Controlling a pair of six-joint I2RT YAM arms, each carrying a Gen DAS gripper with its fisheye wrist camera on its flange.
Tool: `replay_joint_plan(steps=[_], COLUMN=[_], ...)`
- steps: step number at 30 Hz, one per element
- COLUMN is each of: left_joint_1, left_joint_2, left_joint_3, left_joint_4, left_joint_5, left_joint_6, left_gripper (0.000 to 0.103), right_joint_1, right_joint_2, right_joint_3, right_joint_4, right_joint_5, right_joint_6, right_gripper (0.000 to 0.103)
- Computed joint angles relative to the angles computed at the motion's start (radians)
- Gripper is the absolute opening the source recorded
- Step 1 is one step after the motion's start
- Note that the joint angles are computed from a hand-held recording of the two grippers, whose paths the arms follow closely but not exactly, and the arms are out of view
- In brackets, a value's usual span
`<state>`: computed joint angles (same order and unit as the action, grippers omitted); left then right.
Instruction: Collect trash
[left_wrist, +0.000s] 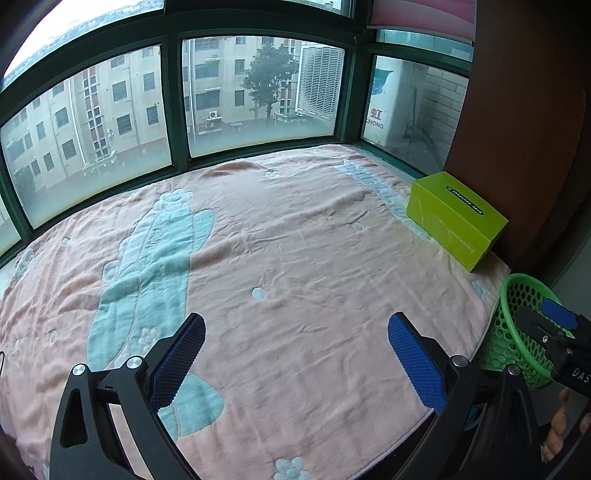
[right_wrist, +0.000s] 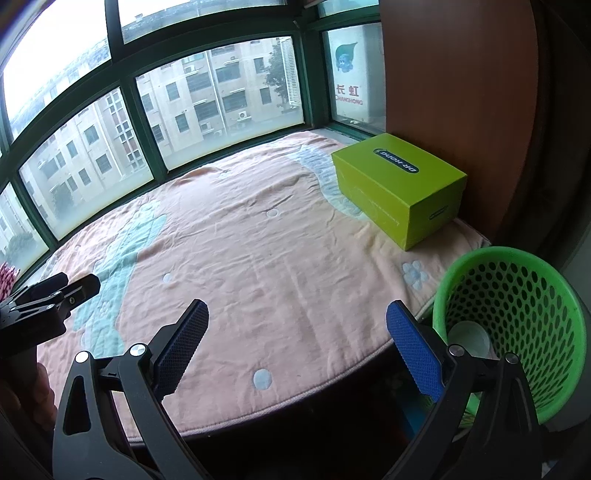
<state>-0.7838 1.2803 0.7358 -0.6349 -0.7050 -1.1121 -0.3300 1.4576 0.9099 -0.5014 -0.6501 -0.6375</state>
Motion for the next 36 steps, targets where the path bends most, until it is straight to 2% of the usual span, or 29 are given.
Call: replay_joint_plan(steps=[36], left_joint_1=[0.001], left_joint_2=[-0.009], left_joint_3=[-0.029], left_joint_4=[-0.011], left_joint_5=[0.004], left_joint_6=[-0.039], left_gripper=[0.096], right_joint_1=[0.0], right_joint_2=[0.008], right_joint_3=[-0.009], right_joint_4=[0.002], right_joint_5=[0.0], right_joint_6=[0.008], right_gripper=[0.096])
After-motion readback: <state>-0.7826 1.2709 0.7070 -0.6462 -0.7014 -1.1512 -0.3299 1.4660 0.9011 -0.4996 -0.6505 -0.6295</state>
